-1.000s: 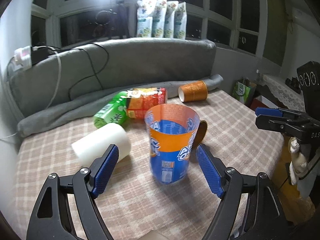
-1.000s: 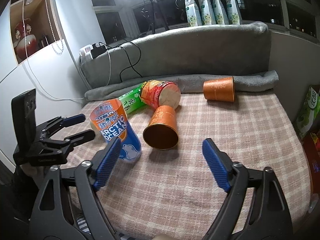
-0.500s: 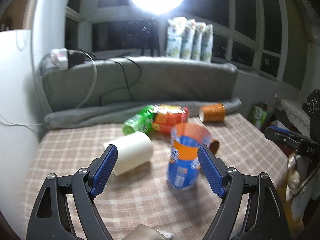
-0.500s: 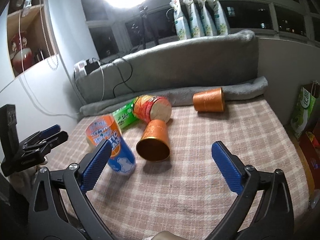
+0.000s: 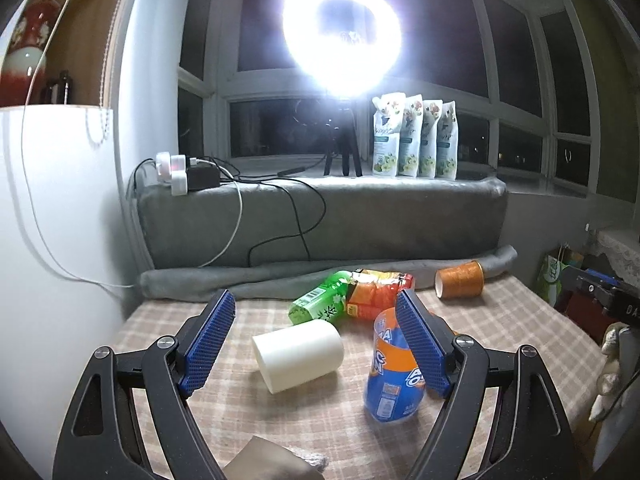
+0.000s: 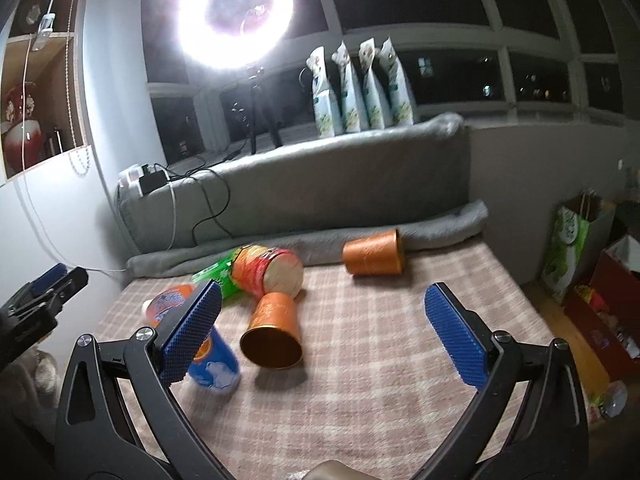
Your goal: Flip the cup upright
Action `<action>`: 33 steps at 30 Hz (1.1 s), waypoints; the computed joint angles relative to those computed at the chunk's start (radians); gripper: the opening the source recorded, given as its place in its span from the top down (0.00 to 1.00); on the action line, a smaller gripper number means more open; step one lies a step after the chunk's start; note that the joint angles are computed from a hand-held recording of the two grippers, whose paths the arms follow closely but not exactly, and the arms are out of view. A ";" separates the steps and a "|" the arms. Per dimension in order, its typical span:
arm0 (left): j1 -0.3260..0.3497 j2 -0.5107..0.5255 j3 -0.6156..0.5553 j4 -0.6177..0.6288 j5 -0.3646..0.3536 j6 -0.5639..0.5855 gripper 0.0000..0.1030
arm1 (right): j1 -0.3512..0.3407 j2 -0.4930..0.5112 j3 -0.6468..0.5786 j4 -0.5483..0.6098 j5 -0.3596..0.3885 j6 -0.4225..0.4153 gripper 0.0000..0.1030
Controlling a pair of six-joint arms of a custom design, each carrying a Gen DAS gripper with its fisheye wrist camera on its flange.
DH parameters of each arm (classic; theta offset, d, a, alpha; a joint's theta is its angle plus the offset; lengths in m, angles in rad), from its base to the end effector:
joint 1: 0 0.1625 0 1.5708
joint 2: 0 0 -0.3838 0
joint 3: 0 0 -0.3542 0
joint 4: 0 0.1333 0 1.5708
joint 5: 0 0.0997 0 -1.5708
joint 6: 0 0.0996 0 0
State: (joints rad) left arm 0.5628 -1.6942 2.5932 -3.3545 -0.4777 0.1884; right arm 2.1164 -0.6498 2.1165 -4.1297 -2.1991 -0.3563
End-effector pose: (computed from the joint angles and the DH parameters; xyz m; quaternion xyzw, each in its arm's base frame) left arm -0.1116 -0.3326 0.3143 0.2510 0.7633 -0.5226 0.2851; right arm 0.3025 -0.3543 0.0938 0.2098 -0.8014 0.5167 0.2162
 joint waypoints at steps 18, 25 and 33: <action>-0.013 -0.047 0.005 0.095 -0.005 -0.086 0.20 | 0.013 0.021 -0.012 -0.028 -0.035 -0.004 0.00; -0.010 -0.056 0.004 0.106 -0.009 -0.091 0.20 | 0.018 0.023 -0.014 -0.019 -0.038 0.001 0.00; -0.008 -0.063 0.006 0.112 -0.008 -0.088 0.20 | 0.019 0.023 -0.016 -0.014 -0.040 0.005 0.00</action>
State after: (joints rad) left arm 0.5543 -1.7568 2.5995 -3.2429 -0.4859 0.1000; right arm 2.1349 -0.6265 2.1004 -4.1435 -2.2387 -0.3513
